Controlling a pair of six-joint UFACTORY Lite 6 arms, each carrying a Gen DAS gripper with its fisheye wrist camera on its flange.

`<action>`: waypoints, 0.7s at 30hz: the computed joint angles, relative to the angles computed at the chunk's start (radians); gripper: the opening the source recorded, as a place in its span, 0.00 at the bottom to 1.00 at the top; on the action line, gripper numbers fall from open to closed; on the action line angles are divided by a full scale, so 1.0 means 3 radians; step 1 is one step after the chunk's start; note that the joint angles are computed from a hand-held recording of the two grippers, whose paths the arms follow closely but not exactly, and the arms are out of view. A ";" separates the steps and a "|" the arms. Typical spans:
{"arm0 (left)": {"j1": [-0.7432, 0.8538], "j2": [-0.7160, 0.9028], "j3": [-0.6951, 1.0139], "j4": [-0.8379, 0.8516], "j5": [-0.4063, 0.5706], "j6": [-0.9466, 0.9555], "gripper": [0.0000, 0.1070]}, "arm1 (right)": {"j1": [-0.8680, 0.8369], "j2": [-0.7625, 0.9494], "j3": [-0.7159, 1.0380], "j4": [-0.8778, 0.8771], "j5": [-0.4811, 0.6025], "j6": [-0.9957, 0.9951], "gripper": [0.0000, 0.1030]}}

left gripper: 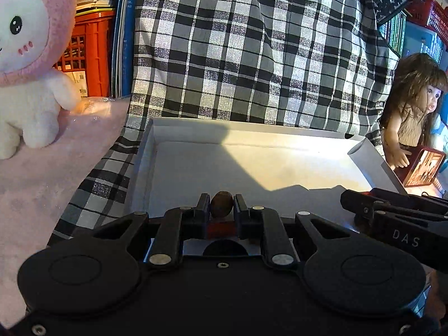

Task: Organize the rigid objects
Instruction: 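Lower both items into the tray and open both tools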

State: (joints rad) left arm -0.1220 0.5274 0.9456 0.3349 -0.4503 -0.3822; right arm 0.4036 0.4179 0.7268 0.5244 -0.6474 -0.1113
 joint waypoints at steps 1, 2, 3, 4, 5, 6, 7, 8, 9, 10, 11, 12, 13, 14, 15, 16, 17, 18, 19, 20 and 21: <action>-0.0005 0.0003 0.0001 -0.0019 0.0004 0.0027 0.16 | 0.0008 0.0016 0.0014 0.0010 0.0001 -0.0020 0.49; -0.0012 0.0002 -0.0001 -0.0048 0.0004 0.0061 0.16 | 0.0017 0.0026 0.0025 0.0026 0.0005 -0.0040 0.49; -0.0021 0.0003 -0.0001 -0.0081 0.0006 0.0096 0.16 | 0.0021 0.0035 0.0031 0.0028 0.0006 -0.0044 0.49; -0.0031 0.0006 0.0003 -0.0114 0.0012 0.0131 0.16 | 0.0024 0.0049 0.0042 0.0029 0.0009 -0.0048 0.48; -0.0036 0.0007 0.0004 -0.0139 0.0010 0.0157 0.16 | 0.0028 0.0068 0.0061 0.0034 0.0019 -0.0060 0.48; -0.0043 0.0005 -0.0003 -0.0169 0.0005 0.0186 0.16 | 0.0033 0.0086 0.0076 0.0041 0.0023 -0.0069 0.49; -0.0047 0.0006 -0.0003 -0.0184 0.0002 0.0204 0.16 | 0.0036 0.0104 0.0090 0.0043 0.0027 -0.0066 0.49; -0.0049 0.0007 -0.0005 -0.0200 -0.0004 0.0222 0.16 | 0.0041 0.0113 0.0094 0.0043 0.0030 -0.0056 0.49; -0.0050 0.0011 -0.0002 -0.0204 -0.0006 0.0230 0.16 | 0.0041 0.0129 0.0101 0.0037 0.0030 -0.0039 0.49; -0.0049 0.0016 0.0001 -0.0202 -0.0011 0.0229 0.16 | 0.0040 0.0145 0.0104 0.0026 0.0025 -0.0020 0.49; -0.0045 0.0021 0.0005 -0.0194 -0.0019 0.0218 0.16 | 0.0042 0.0158 0.0106 0.0026 0.0014 -0.0014 0.49; -0.0042 0.0026 0.0008 -0.0187 -0.0027 0.0207 0.16 | 0.0046 0.0163 0.0103 0.0030 0.0000 -0.0018 0.49; -0.0036 0.0033 0.0014 -0.0179 -0.0035 0.0203 0.16 | 0.0049 0.0161 0.0099 0.0031 -0.0007 -0.0020 0.49; -0.0036 0.0044 0.0021 -0.0189 -0.0045 0.0216 0.16 | 0.0048 0.0157 0.0096 0.0024 -0.0007 -0.0013 0.49; -0.0036 0.0047 0.0021 -0.0209 -0.0057 0.0242 0.17 | 0.0046 0.0160 0.0098 0.0019 -0.0008 -0.0008 0.50; -0.0039 0.0049 0.0019 -0.0230 -0.0072 0.0273 0.17 | 0.0044 0.0167 0.0102 0.0017 -0.0013 -0.0004 0.50; -0.0044 0.0054 0.0026 -0.0252 -0.0076 0.0311 0.17 | 0.0044 0.0170 0.0103 0.0015 -0.0017 -0.0001 0.51; -0.0051 0.0061 0.0034 -0.0279 -0.0077 0.0354 0.17 | 0.0045 0.0172 0.0105 0.0016 -0.0019 0.0002 0.52; -0.0056 0.0069 0.0042 -0.0302 -0.0080 0.0387 0.17 | 0.0047 0.0173 0.0105 0.0018 -0.0022 0.0006 0.53; -0.0059 0.0078 0.0049 -0.0318 -0.0086 0.0409 0.17 | 0.0048 0.0171 0.0106 0.0020 -0.0021 0.0009 0.53; -0.0062 0.0087 0.0053 -0.0354 -0.0095 0.0447 0.18 | 0.0048 0.0169 0.0107 0.0016 -0.0019 0.0011 0.53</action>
